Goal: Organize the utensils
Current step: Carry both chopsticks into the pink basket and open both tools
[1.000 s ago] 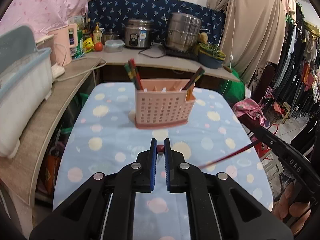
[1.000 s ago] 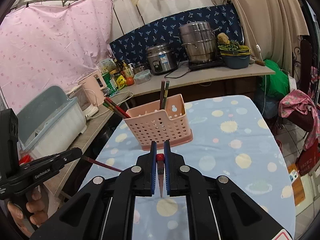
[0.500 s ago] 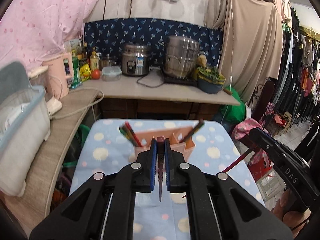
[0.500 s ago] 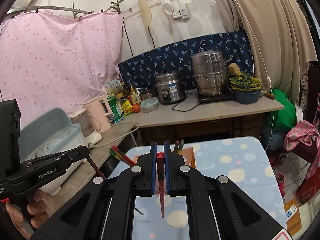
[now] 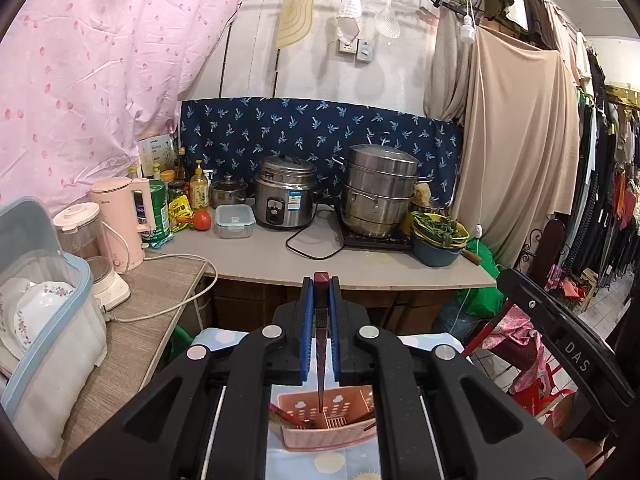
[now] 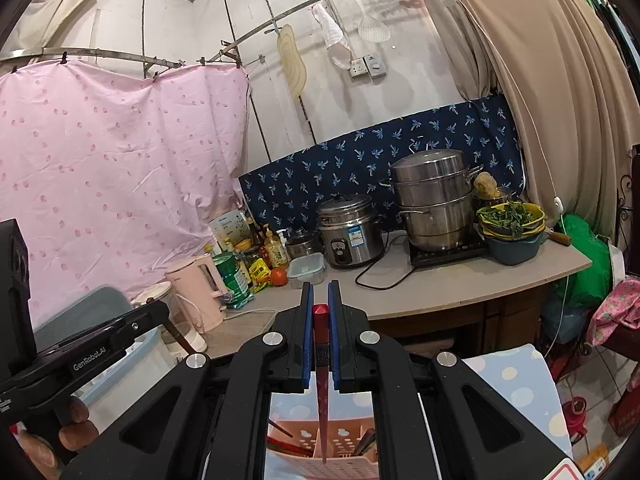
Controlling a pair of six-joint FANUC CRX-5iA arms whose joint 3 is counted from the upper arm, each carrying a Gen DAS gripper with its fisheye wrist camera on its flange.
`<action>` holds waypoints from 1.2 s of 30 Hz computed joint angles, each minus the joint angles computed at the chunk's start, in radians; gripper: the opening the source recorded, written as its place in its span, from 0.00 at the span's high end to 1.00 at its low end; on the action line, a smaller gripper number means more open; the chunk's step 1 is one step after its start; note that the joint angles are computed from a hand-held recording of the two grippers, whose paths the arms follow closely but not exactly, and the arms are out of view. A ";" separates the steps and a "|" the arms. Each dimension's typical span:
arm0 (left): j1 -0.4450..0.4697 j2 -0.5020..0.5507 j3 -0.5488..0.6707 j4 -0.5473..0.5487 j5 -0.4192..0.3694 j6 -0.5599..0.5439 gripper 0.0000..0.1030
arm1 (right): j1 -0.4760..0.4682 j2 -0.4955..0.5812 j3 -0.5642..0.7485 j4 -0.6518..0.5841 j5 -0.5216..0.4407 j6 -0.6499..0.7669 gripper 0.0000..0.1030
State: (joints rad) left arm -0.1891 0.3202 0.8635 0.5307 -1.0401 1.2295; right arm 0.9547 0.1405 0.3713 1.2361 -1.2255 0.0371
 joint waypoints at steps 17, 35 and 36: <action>-0.039 0.139 0.118 -0.102 -0.102 0.052 0.93 | -0.071 0.046 -0.046 -0.230 0.046 0.054 0.93; -0.047 0.068 -0.015 -0.127 -0.043 0.047 0.57 | -0.016 0.012 -0.059 -0.232 -0.007 0.042 0.65; -0.046 0.061 -0.024 -0.127 -0.042 0.045 0.54 | -0.007 0.007 -0.065 -0.230 -0.015 0.032 0.61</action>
